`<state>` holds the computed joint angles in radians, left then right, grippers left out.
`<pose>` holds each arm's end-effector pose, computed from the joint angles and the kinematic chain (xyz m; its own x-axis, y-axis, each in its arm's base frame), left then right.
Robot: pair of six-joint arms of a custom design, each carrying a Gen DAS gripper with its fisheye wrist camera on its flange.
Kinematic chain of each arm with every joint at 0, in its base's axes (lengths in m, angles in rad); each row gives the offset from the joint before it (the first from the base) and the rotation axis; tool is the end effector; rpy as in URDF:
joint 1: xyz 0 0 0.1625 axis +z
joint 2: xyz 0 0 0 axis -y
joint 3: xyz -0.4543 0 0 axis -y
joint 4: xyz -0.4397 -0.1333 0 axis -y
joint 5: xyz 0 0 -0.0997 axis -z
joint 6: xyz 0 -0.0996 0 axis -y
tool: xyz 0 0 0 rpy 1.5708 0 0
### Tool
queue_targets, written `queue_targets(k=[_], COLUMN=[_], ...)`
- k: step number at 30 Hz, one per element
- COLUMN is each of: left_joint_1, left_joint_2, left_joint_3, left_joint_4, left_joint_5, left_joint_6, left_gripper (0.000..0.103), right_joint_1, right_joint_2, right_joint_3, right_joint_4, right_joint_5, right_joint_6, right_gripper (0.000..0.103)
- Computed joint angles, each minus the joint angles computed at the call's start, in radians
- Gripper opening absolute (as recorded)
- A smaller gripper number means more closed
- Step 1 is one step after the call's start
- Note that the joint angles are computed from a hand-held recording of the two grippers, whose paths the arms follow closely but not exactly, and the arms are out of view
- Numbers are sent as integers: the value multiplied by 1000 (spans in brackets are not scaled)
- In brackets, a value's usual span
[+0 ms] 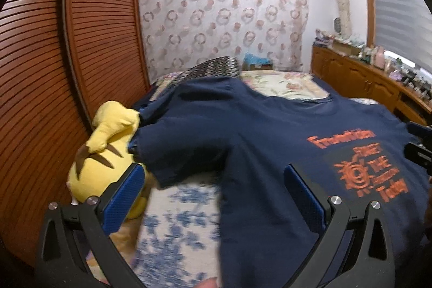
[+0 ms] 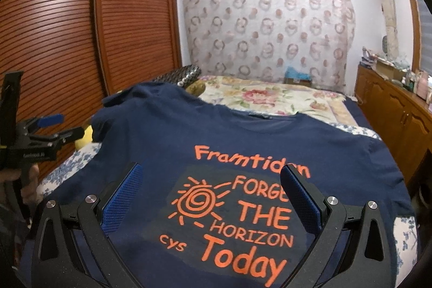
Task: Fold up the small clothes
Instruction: 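Move the left gripper to the shirt's side edge and close on it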
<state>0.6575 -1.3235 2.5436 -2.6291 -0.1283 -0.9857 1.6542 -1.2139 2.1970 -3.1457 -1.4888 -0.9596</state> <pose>-0.1420 -0.4029 0.1614 -0.6246 -0.3930 -0.6749 0.4717 0.4989 -0.7270 0.1860 -0.5270 0.1955 -0.5111 -0.7511 0.4179 -0.8499 0.3693 -0.3758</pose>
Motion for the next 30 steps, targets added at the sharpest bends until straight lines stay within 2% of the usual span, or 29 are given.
queue_targets(k=[2,3,6,8,9,11,13,15,16,18,21,25,29,30], left_joint_1=[14,21,50,68,81,100,126,153,163,190,215,252,292,297], left_joint_2=[-30,-38,-13,-24,-27,-56,-59,-60,-61,-66,-65,-58,-74,-71], left_joint_3=[7,18,52,62,65,66,64,55,50,36,13,-26,-51,-53], left_joint_4=[21,-31,-333,-416,-472,-499,-599,-674,-690,-705,-739,-743,-655,-646], left_joint_5=[-8,-15,-30,-43,-54,-74,-105,-131,-142,-168,-204,-221,-250,-249], left_joint_6=[-3,39,265,340,387,429,512,587,607,636,685,746,704,698], left_gripper=[103,103,103,103,101,96,91,78,74,59,47,41,23,22], right_joint_1=[4,5,5,6,5,6,9,12,14,21,39,66,86,88], right_joint_2=[12,17,23,26,25,25,27,31,31,37,51,77,101,103], right_joint_3=[-11,-13,-13,-10,-10,-9,-8,-11,-13,-25,-48,-72,-90,-89], right_joint_4=[20,30,52,60,66,75,81,90,99,122,155,172,196,199], right_joint_5=[-13,-19,-31,-37,-38,-40,-41,-42,-43,-43,-41,-48,-48,-45], right_joint_6=[-1,0,-5,-12,-15,-21,-25,-27,-29,-33,-35,-40,-35,-36], right_gripper=[103,103,103,103,103,103,103,103,103,103,103,103,103,103])
